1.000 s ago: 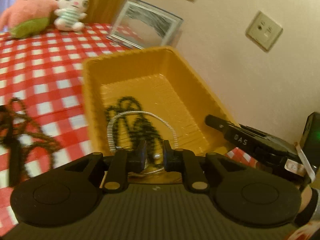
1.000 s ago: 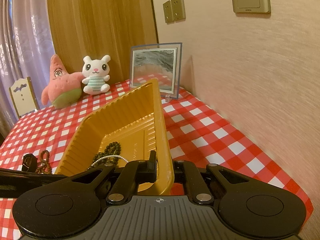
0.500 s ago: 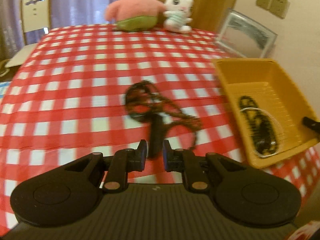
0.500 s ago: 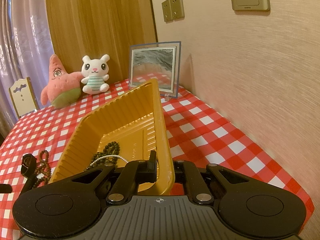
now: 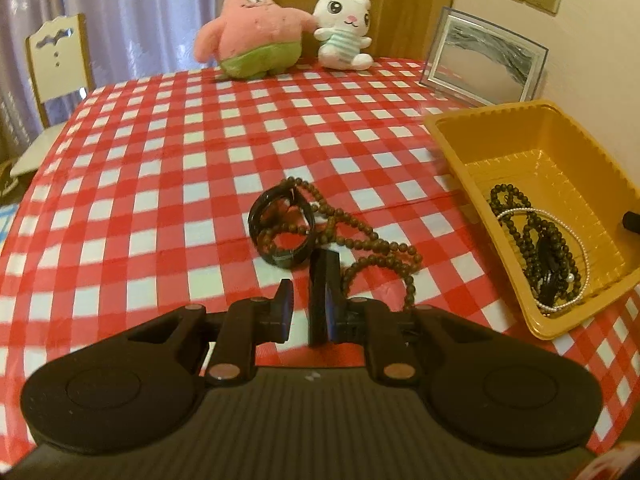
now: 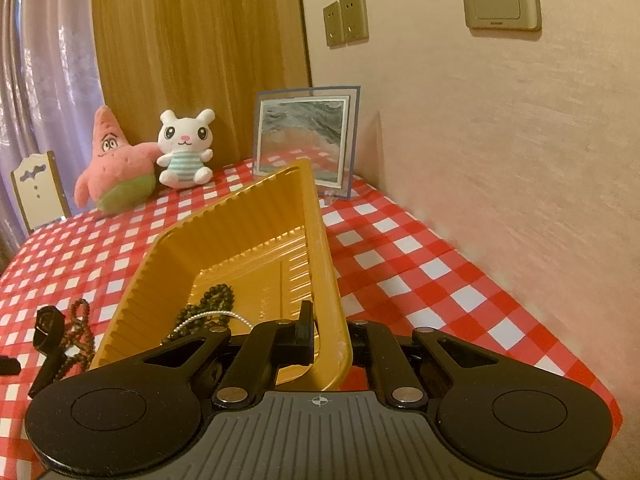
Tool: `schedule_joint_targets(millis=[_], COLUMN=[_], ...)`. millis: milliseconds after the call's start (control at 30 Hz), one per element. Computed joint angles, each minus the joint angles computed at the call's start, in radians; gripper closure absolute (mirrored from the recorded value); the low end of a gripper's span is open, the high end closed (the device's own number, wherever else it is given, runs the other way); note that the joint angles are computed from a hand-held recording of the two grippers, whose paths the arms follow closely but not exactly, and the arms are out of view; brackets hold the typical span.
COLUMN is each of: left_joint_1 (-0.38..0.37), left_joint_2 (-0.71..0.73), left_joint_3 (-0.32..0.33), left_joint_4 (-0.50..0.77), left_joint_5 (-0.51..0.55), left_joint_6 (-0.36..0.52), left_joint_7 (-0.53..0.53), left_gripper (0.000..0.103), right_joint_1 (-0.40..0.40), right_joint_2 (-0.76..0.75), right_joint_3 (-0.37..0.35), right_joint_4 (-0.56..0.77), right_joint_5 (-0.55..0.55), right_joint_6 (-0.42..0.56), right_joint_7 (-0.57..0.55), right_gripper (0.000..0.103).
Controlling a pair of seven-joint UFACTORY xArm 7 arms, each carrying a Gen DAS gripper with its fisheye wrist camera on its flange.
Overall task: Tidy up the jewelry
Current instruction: 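Move the left gripper back to the pile and close on the black bangle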
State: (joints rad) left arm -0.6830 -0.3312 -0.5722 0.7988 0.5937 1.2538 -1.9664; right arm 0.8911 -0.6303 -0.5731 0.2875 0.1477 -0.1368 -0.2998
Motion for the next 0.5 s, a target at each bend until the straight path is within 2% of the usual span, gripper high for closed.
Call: schedule_joint_targets(millis=[200, 500], left_joint_1=[0.011, 0.062], left_joint_2=[-0.021, -0.016], left_joint_3=[0.027, 0.053], left_joint_4=[-0.033, -0.07], left_joint_5=[0.022, 0.063], left_joint_6=[-0.036, -0.121], left_joint_7=[0.072, 0.158], left_gripper=[0.09, 0.088], right_joint_1=[-0.043, -0.094], right_joint_2=[0.049, 0.13], right_joint_3=[0.059, 0.121], right_joint_4=[-0.011, 0.007], right_joint_5=[-0.036, -0.11], right_joint_6=[-0.077, -0.12], right_joint_7=[0.056, 0.181], right_gripper=[0.097, 0.097])
